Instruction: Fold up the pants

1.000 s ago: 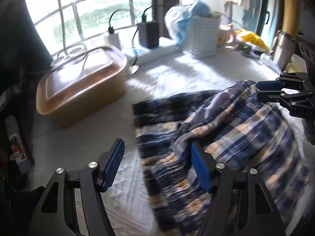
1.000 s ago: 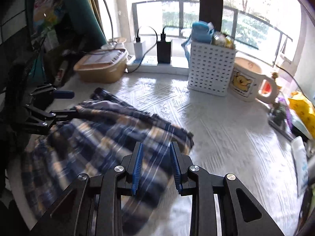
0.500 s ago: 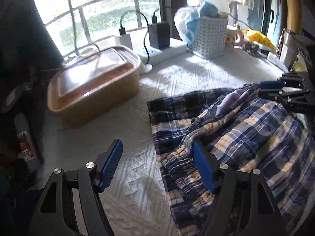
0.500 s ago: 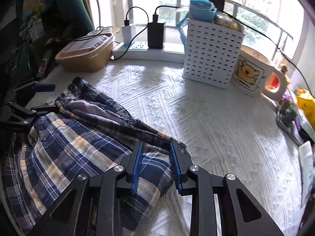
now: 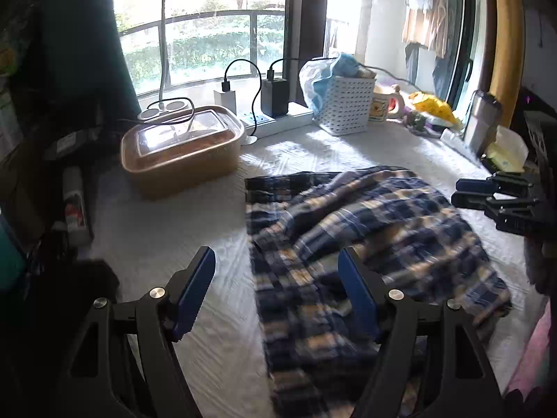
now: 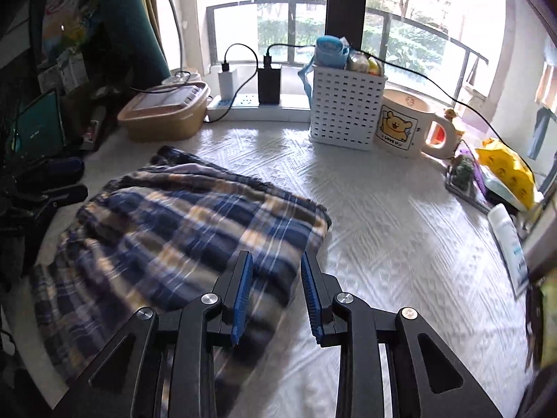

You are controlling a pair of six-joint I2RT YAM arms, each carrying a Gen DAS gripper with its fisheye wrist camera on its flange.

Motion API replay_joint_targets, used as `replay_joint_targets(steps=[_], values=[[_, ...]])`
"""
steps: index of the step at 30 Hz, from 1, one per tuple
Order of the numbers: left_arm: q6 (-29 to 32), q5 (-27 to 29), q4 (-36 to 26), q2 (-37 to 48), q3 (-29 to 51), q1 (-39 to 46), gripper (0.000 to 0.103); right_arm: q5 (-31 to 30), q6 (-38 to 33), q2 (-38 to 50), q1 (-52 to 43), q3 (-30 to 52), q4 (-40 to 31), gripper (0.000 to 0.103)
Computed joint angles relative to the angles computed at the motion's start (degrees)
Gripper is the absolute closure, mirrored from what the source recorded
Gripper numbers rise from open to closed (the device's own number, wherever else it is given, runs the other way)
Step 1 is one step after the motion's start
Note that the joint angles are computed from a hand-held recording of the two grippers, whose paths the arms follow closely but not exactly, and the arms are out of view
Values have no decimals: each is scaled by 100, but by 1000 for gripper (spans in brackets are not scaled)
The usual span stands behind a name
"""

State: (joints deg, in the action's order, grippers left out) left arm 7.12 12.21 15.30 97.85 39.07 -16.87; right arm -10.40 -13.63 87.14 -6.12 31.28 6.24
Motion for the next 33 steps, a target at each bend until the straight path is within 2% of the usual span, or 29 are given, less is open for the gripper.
replay_joint_targets(steps=[7,17,22,26,29,33], values=[[-455,178,532,-760,-999,-10,25,-148,347,-1416,-1,-978,-53,51],[-1072,-78,846,-1969,-2099,-249,24,-106,783,-3514,-29,-2001,-624,46],[-1233,-437,916,-2545,-2499,-559,24,-149,960,-4659,-114,-2315,-1303,44],[-1245,-534,870,-2500,-2525,-744,23,-249,1023,-5648,-271,-2451,-2057,43],[-1282,-531,996,-2024,-2395,-733,23,-430,1006,-5825,-469,-2535,-2181,34],[-1403,-455,1225,-1343,-2197,-580,23,-599,1089,-4866,-553,-2766,-1288,32]])
